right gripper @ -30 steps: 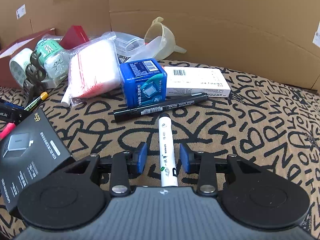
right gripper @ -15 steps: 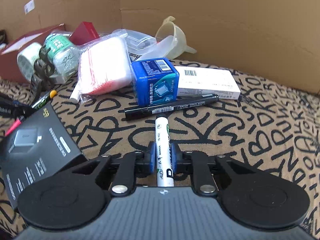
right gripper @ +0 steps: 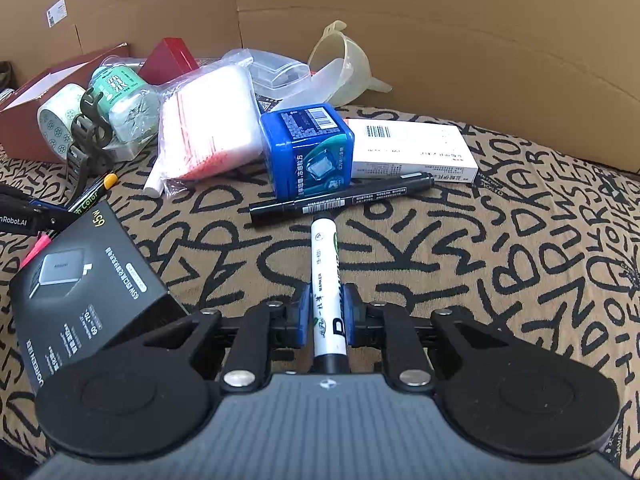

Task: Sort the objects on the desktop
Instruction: 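Close the right tool on the white marker and lift both markers, then carry both held markers over the red-brown box with both tools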

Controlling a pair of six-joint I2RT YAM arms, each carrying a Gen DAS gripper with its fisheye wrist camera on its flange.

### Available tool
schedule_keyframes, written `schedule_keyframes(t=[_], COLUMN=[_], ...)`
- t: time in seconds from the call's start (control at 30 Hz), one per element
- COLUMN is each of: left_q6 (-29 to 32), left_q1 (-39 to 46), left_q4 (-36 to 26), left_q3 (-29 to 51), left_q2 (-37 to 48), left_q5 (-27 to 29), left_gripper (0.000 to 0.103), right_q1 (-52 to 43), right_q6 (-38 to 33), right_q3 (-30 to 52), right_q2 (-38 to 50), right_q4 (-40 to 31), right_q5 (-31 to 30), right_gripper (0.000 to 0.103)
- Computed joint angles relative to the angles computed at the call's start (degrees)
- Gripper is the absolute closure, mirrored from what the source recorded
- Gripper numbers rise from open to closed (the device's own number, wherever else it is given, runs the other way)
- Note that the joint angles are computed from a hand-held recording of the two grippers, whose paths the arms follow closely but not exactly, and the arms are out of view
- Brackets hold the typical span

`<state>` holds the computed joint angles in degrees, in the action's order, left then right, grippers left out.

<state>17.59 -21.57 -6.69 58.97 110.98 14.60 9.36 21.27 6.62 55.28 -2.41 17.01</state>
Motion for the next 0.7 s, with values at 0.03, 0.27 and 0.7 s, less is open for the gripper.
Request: schedule_keyframes(t=[0.03, 0.27, 0.7], left_q6=[-0.07, -0.47, 2.65], left_q1=[-0.17, -0.73, 7.98], left_q4=[0.06, 0.75, -4.41], left_q3=[0.05, 0.01, -4.64], left_q2=[0.02, 0.1, -12.13], left_q5=[-0.18, -0.75, 7.75], left_gripper=[0.083, 0.092, 0.092], right_q1=[-0.48, -2.77, 8.0], right_q6=[-0.21, -0.3, 4.09], right_q3=[0.03, 1.25, 9.58], right_q2=[0.19, 1.05, -8.43], right_q4=[0.26, -0.31, -8.8], right_q5=[-0.5, -3.05, -3.56], right_gripper=[0.083, 0.086, 0.086])
